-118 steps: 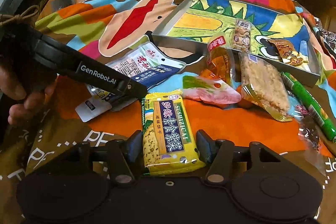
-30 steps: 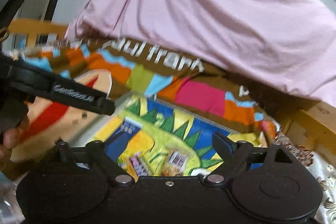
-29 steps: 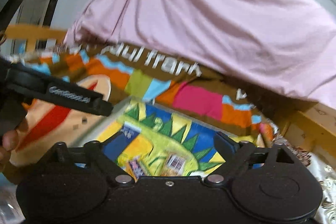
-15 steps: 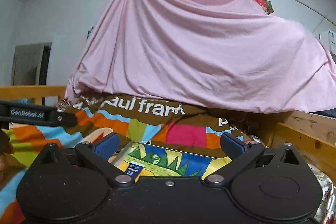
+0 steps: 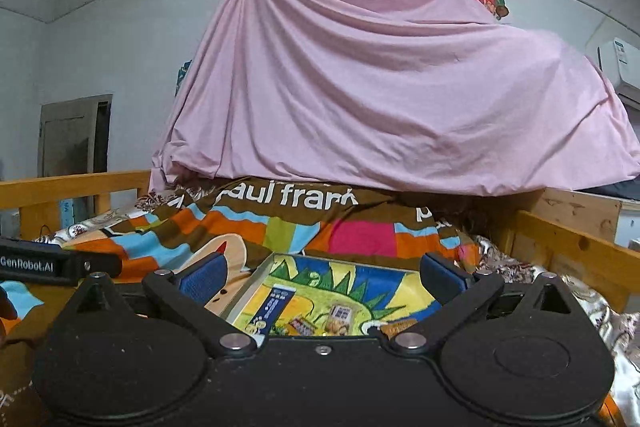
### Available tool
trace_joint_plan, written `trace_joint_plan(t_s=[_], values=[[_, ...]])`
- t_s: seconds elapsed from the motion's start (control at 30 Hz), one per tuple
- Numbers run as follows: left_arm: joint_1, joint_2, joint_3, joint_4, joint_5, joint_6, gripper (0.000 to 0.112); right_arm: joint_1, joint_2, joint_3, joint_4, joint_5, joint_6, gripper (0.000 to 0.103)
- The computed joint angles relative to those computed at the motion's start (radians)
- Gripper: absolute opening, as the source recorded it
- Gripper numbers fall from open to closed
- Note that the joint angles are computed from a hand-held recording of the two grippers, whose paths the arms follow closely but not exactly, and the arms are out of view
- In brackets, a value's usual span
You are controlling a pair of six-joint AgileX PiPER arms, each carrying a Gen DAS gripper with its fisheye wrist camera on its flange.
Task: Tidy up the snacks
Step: 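Raise both tools away from the tray toward the remaining snacks, then lower both tools toward the white packet and orange jelly bag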
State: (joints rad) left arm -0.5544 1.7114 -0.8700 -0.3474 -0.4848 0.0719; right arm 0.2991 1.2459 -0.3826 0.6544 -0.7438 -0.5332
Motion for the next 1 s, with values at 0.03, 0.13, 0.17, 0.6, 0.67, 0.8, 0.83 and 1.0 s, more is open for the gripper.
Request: trace_joint_plan(t_s=[0.03, 0.13, 0.17, 0.6, 0.67, 0.8, 0.83, 1.0], values=[[-0.005, -0.010, 0.020, -0.006, -0.004, 0.007, 0.103, 0.016, -0.026, 0.022, 0.027, 0.003, -0.021, 0.102], [-0.019, -0.037, 0.068, -0.032, 0.005, 0.046, 0.102, 0.044, -0.087, 0.073, 0.091, 0.027, -0.078, 0.102], [-0.024, -0.048, 0.086, -0.034, 0.010, 0.051, 0.102, 0.057, -0.108, 0.090, 0.121, 0.031, -0.106, 0.102], [-0.068, -0.099, 0.160, -0.064, 0.109, 0.103, 0.103, 0.080, -0.241, 0.157, 0.357, 0.193, -0.286, 0.102], [-0.075, -0.091, 0.148, -0.094, 0.131, 0.146, 0.103, 0.059, -0.223, 0.148, 0.351, 0.229, -0.278, 0.102], [-0.081, -0.065, 0.120, -0.162, 0.174, 0.227, 0.103, -0.004, -0.176, 0.126, 0.288, 0.308, -0.216, 0.102], [-0.079, -0.057, 0.111, -0.174, 0.192, 0.241, 0.103, -0.013, -0.164, 0.121, 0.281, 0.322, -0.209, 0.102], [-0.053, -0.002, 0.018, -0.311, 0.338, 0.426, 0.103, -0.057, -0.116, 0.095, 0.242, 0.384, -0.188, 0.102]])
